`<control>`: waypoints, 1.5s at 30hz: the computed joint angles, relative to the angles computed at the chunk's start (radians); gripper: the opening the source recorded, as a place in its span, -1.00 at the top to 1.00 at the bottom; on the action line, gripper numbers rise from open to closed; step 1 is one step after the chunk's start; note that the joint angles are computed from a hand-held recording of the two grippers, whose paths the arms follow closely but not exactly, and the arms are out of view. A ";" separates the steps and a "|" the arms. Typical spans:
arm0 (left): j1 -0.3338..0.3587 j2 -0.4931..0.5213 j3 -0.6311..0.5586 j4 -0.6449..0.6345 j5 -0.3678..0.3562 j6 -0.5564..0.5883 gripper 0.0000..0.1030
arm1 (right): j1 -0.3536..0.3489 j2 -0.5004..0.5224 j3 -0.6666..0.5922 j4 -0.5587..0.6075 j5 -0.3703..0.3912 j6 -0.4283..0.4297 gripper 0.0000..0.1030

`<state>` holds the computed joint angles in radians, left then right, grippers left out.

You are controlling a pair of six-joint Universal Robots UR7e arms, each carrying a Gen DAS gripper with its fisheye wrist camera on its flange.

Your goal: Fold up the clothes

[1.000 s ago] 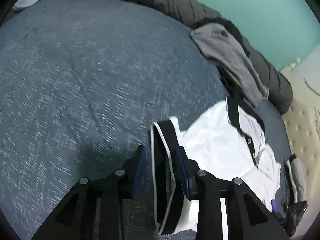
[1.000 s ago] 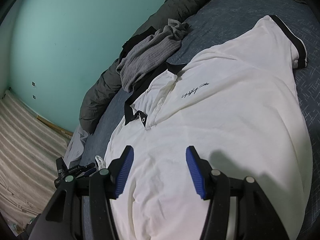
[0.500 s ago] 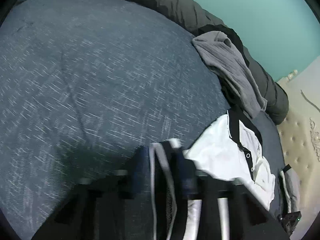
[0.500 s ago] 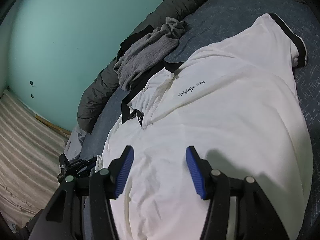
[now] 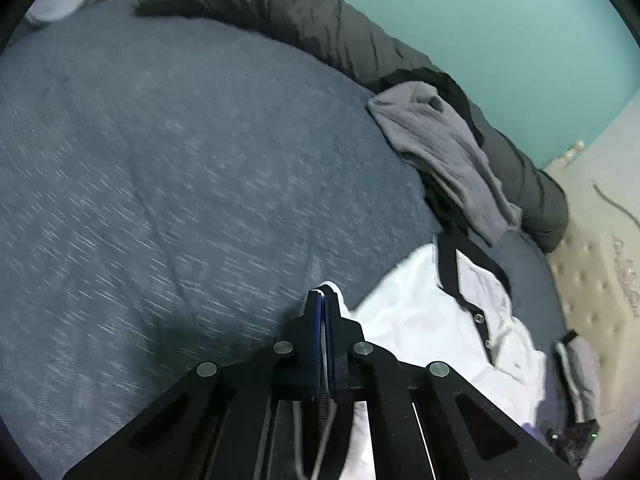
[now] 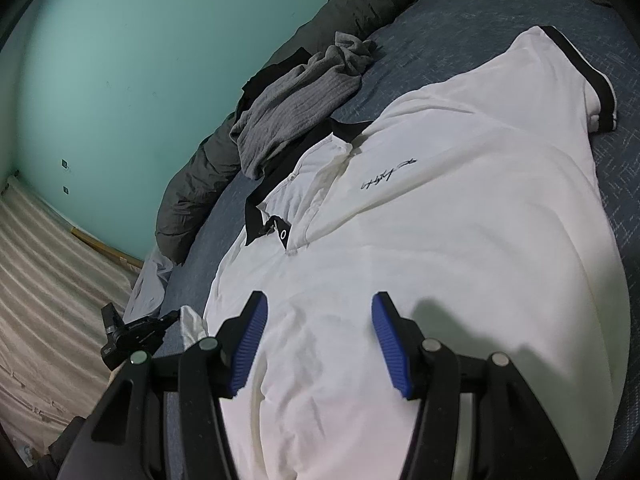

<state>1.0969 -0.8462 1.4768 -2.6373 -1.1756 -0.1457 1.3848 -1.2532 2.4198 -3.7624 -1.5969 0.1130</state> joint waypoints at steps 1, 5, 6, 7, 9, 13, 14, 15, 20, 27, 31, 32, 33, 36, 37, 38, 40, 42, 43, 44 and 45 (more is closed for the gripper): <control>-0.001 -0.004 -0.001 -0.002 0.015 -0.008 0.97 | 0.000 0.000 0.000 -0.001 0.001 0.001 -0.07; -0.003 -0.014 -0.015 0.002 0.089 -0.034 0.97 | 0.000 -0.002 0.001 0.001 0.002 0.000 -0.07; -0.001 -0.014 -0.022 0.012 0.096 -0.042 0.97 | 0.000 -0.002 0.001 0.001 0.003 -0.001 -0.07; 0.001 -0.012 -0.029 0.023 0.101 -0.047 0.97 | 0.000 -0.002 0.001 0.001 0.003 -0.001 -0.07; 0.008 -0.003 -0.051 0.068 0.111 -0.064 0.97 | 0.001 -0.002 0.001 0.000 0.001 -0.002 -0.07; 0.026 0.026 -0.083 0.137 0.088 -0.086 0.97 | 0.001 0.000 0.000 0.002 -0.002 -0.003 -0.07; 0.033 0.036 -0.094 0.166 0.071 -0.097 0.97 | 0.001 0.000 -0.001 0.003 -0.001 -0.003 -0.07; 0.036 0.036 -0.091 0.166 0.065 -0.099 0.96 | 0.000 0.000 -0.001 0.005 0.000 -0.003 -0.07; 0.041 0.010 -0.049 0.132 0.054 -0.095 0.73 | -0.003 -0.003 0.001 0.003 0.005 0.000 -0.07; 0.055 -0.095 0.082 0.095 -0.025 -0.113 0.08 | 0.004 -0.004 0.002 -0.002 0.009 0.001 -0.07; 0.058 -0.109 0.125 0.109 -0.059 -0.109 0.07 | 0.008 -0.003 0.002 -0.004 0.007 0.000 -0.07; 0.062 -0.105 0.131 0.106 -0.070 -0.108 0.08 | 0.007 -0.003 0.002 -0.004 0.008 0.002 -0.07; 0.062 -0.103 0.139 0.090 -0.072 -0.105 0.08 | 0.007 -0.004 0.002 -0.004 0.009 0.003 -0.07; 0.064 -0.098 0.161 0.037 -0.085 -0.097 0.08 | 0.001 -0.007 0.003 -0.005 0.013 0.005 -0.07; 0.065 -0.096 0.165 0.024 -0.093 -0.095 0.08 | -0.001 -0.008 0.003 -0.004 0.014 0.005 -0.07; 0.063 -0.096 0.170 0.018 -0.095 -0.093 0.08 | -0.003 -0.009 0.004 -0.004 0.016 0.007 -0.07; 0.060 -0.096 0.179 0.007 -0.101 -0.091 0.08 | -0.005 -0.010 0.004 -0.001 0.018 0.008 -0.07; 0.058 -0.097 0.188 -0.004 -0.111 -0.092 0.08 | -0.003 -0.009 0.004 -0.001 0.017 0.007 -0.07; 0.057 -0.097 0.193 -0.003 -0.114 -0.088 0.08 | -0.002 -0.009 0.004 -0.002 0.016 0.007 -0.07; 0.055 -0.099 0.198 0.000 -0.117 -0.084 0.09 | -0.001 -0.008 0.004 -0.003 0.016 0.006 -0.07; 0.052 -0.100 0.205 0.002 -0.111 -0.076 0.09 | 0.000 -0.008 0.004 -0.004 0.016 0.006 -0.07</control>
<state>1.1485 -0.9461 1.6814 -2.6358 -1.2865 -0.2214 1.3847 -1.2609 2.4240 -3.7665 -1.5811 0.1186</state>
